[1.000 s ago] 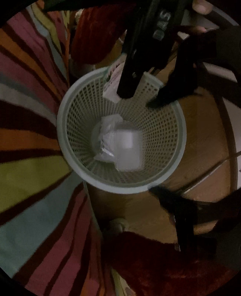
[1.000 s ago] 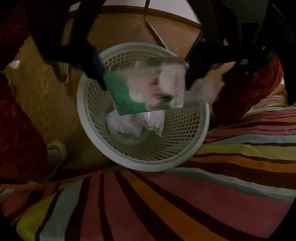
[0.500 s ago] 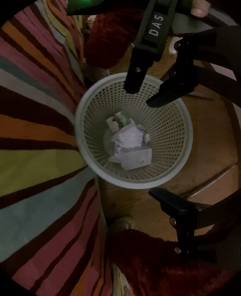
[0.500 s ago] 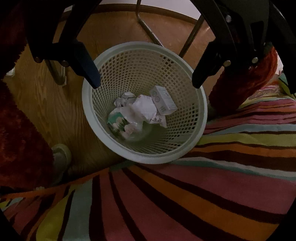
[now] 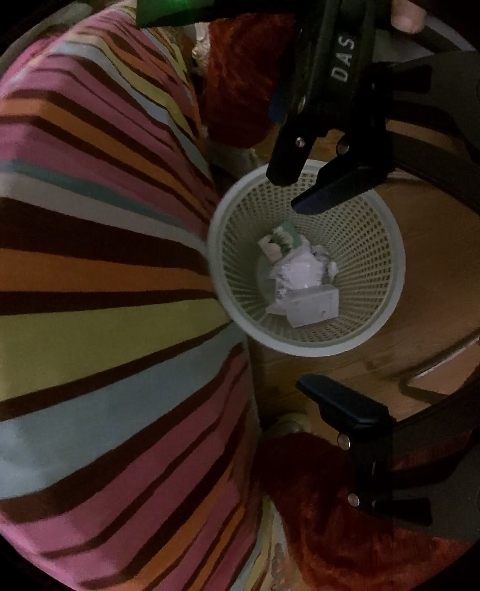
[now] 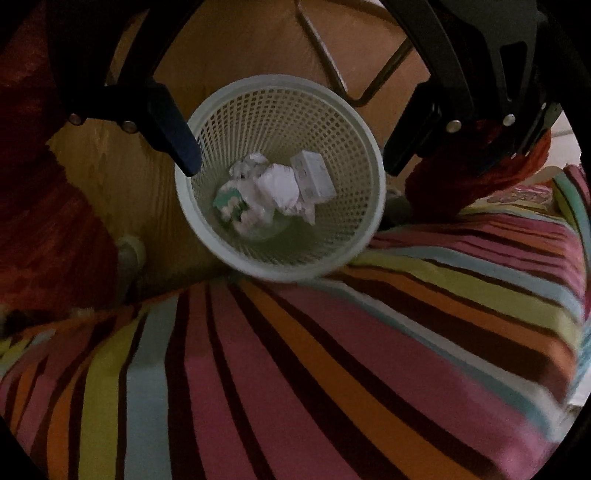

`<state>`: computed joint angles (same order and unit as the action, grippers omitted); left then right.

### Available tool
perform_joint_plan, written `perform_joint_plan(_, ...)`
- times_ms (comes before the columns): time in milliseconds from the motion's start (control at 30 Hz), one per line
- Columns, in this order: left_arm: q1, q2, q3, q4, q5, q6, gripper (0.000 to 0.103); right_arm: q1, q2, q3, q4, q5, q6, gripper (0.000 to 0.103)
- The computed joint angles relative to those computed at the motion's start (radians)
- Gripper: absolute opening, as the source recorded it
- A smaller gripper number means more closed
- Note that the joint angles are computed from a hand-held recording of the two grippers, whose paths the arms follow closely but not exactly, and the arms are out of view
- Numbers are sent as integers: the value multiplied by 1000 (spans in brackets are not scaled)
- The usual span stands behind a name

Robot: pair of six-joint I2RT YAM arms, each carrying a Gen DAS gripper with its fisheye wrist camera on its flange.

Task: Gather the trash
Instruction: 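Raise both tools from the wastebasket back toward the bed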

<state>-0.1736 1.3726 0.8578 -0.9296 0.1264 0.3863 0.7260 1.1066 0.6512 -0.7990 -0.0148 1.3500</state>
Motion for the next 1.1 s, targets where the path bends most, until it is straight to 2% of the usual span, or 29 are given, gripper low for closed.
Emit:
perform_joint_plan(133, 21, -74, 11, 0, 51, 11, 86, 54, -73, 74, -98, 150, 4, 95)
perform_joint_plan(300, 65, -174, 42, 6, 99, 58, 86, 147, -115, 197, -276, 441, 15, 95)
perform_joint_plan(533, 108, -217, 90, 61, 127, 105, 86, 117, -71, 341, -423, 574, -159, 95)
perform_joint_plan(633, 139, -196, 135, 70, 146, 102, 86, 117, -85, 363, -445, 640, -164, 95)
perform_joint_plan(733, 160, -172, 178, 78, 177, 94, 86, 67, -98, 390, -437, 662, -217, 95)
perform_joint_plan(867, 166, -95, 264, 81, 201, 78, 86, -2, -113, 389, -339, 635, -351, 95)
perform_joint_plan(1100, 156, 90, 479, 78, 231, 42, 86, -154, -90, 414, -183, 502, -588, 95)
